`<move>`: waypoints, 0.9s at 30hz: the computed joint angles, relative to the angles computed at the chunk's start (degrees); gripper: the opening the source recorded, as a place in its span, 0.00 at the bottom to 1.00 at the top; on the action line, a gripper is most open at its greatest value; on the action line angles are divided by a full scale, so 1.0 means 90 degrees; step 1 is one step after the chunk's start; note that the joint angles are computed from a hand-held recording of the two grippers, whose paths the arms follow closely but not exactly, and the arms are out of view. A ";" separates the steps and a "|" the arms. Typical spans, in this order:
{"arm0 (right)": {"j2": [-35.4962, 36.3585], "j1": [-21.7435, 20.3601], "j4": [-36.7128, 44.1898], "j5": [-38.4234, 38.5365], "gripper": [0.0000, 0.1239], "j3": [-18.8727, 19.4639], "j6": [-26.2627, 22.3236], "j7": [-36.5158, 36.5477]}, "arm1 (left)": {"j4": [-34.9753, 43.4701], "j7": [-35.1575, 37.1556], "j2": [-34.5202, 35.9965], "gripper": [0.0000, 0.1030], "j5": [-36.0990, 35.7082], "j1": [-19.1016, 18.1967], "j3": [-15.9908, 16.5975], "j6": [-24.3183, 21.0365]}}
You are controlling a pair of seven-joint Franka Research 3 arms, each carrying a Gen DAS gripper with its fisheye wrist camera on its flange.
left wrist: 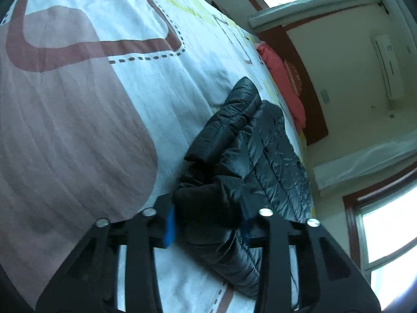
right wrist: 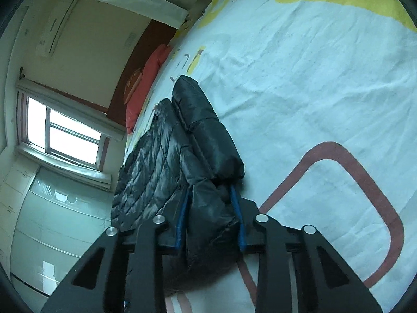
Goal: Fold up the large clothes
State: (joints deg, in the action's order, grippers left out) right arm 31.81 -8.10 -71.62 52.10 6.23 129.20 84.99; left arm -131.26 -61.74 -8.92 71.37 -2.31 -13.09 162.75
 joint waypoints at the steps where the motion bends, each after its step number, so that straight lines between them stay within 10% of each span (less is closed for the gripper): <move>1: 0.0028 0.0005 0.0044 -0.0010 0.23 0.0000 -0.0015 0.0020 | 0.0021 0.0238 0.0028 0.32 -0.0153 -0.0030 0.0014 -0.0048; 13: -0.0101 -0.0134 -0.0030 0.0126 0.28 -0.0019 -0.0161 -0.0032 | -0.0364 0.1733 -0.0545 0.64 -0.1657 -0.0065 -0.0089 -0.0636; 21: -0.0367 -0.0168 -0.0278 0.0077 0.29 -0.0180 -0.0039 -0.0009 | -0.0681 0.2006 -0.0961 0.66 -0.2122 0.0076 -0.0282 -0.0708; 27: -0.0584 0.0034 -0.0333 -0.0745 0.29 -0.0459 0.0115 0.0103 | -0.0346 0.3429 -0.1045 0.66 -0.3054 -0.0217 -0.0359 -0.1982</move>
